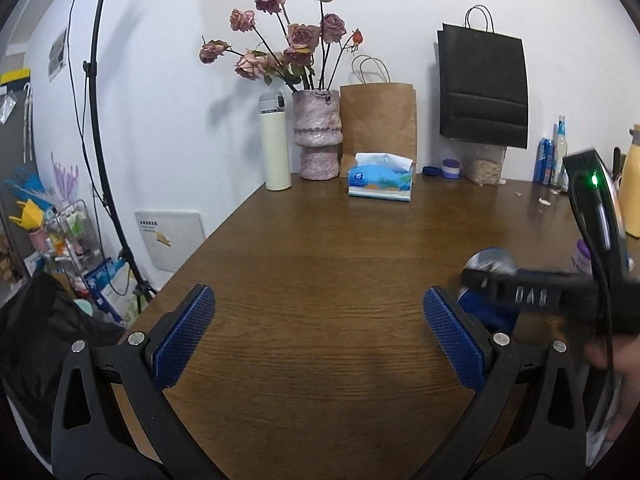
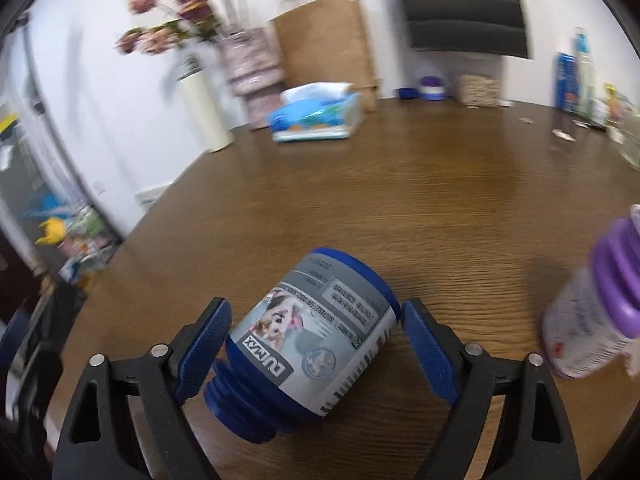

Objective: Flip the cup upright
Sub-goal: 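Reach the left tool to the lying blue-capped bottle and grasp its body, then lift the blue-capped bottle with the left tool and rotate it cap-up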

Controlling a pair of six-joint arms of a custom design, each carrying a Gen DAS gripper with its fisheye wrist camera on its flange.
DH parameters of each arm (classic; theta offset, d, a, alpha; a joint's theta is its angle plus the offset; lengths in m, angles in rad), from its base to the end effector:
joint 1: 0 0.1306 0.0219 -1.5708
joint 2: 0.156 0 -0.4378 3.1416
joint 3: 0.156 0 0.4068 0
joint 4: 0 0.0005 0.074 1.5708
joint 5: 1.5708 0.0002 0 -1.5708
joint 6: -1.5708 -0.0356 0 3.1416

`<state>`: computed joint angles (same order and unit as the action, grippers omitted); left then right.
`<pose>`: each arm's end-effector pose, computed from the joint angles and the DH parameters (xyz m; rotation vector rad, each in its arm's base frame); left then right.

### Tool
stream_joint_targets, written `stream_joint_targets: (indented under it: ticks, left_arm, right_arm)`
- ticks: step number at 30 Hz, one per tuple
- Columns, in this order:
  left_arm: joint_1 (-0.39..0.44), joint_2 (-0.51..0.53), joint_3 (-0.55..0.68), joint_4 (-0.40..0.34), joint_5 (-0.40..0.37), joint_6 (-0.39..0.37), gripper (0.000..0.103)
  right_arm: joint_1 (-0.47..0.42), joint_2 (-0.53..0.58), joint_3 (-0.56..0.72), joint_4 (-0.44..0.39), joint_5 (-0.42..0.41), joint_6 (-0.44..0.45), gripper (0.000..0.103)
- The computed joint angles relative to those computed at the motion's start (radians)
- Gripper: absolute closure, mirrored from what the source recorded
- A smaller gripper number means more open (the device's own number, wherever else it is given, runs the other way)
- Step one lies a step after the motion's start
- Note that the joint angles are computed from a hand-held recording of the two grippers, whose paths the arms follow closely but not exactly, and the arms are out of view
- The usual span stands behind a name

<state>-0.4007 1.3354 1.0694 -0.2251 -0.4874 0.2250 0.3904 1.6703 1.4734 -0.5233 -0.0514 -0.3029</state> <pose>0.4414 -0.1694 0.4102 -0.1201 1.9985 0.1033 0.5670 0.2348 0.4022 -0.1287 2.3219 0.4140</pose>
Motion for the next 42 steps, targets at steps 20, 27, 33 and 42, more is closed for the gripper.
stream_joint_targets:
  ticks: [20, 27, 33, 42]
  left_arm:
    - [-0.023, 0.090, 0.145, -0.187, 0.433, 0.127, 0.010]
    - [-0.077, 0.171, 0.234, -0.295, 0.467, 0.076, 0.054]
    - [-0.101, 0.153, 0.223, -0.312, 0.377, 0.066, 0.062]
    - [-0.135, 0.113, 0.188, -0.325, 0.274, 0.074, 0.060]
  right_arm:
    - [-0.040, -0.244, -0.256, -0.006, -0.297, 0.533, 0.045]
    - [-0.052, -0.301, -0.321, 0.024, -0.279, 0.609, 0.042]
    - [-0.097, -0.327, -0.359, 0.048, -0.242, 0.579, 0.032]
    - [-0.144, -0.326, -0.366, 0.069, -0.211, 0.447, 0.032]
